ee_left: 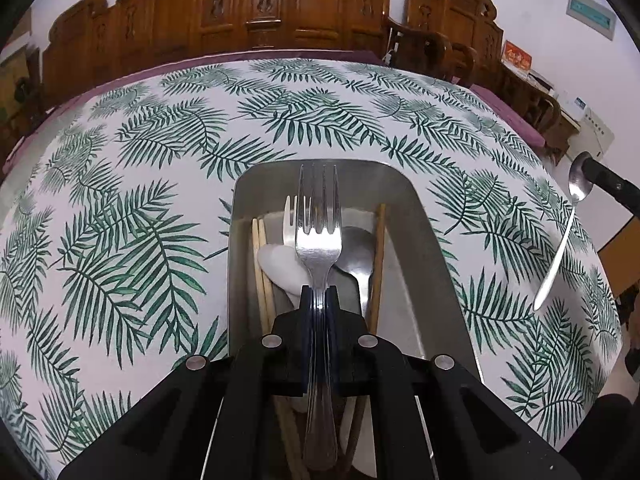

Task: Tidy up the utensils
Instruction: 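Carry the metal fork into the grey tray and open the left gripper, then lower the metal spoon into the grey tray and open the right gripper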

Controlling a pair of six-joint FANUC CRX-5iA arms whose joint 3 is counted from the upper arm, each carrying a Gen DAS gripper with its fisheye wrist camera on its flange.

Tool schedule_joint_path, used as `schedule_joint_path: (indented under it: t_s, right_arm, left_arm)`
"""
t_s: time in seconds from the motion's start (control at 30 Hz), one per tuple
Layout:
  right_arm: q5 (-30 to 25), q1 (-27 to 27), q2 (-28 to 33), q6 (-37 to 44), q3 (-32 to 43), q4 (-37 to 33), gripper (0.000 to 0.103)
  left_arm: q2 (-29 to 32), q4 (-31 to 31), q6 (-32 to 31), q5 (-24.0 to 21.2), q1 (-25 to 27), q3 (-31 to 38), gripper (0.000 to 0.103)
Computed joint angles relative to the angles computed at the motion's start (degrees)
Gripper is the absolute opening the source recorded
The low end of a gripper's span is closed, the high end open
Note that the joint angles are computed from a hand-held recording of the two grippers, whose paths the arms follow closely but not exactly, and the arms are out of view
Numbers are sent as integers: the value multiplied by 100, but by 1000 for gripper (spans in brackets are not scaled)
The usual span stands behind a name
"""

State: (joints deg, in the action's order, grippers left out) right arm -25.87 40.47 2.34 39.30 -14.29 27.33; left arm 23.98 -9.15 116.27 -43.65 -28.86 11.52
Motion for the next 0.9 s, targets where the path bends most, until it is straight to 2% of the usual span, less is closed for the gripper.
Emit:
schedule_joint_path:
  t_s: [0.2, 0.43, 0.53, 0.63, 0.7, 0.8, 0.9]
  right_arm:
    - [-21, 97, 23, -53, 19, 129, 2]
    - [-193, 223, 3, -230, 89, 425, 2]
    - [-292, 332, 26, -278, 230, 549, 2]
    - [-357, 456, 88, -267, 392, 592, 2]
    - [-443, 538, 181, -156, 557, 528, 2]
    - [-596, 673, 410, 199, 927, 287, 2]
    - [-727, 771, 646, 547, 1287, 39, 2]
  left_arm:
    - [57, -122, 97, -129, -20, 82, 6]
    - [-159, -184, 93, 8, -32, -47, 8]
    - [-360, -255, 107, 129, -38, -178, 22]
    - [-569, -362, 130, 226, -34, -298, 25]
    - [-718, -372, 127, 320, 3, -410, 35]
    - [-859, -471, 182, 354, 22, -482, 43]
    - [-944, -587, 204, 303, 49, -500, 45]
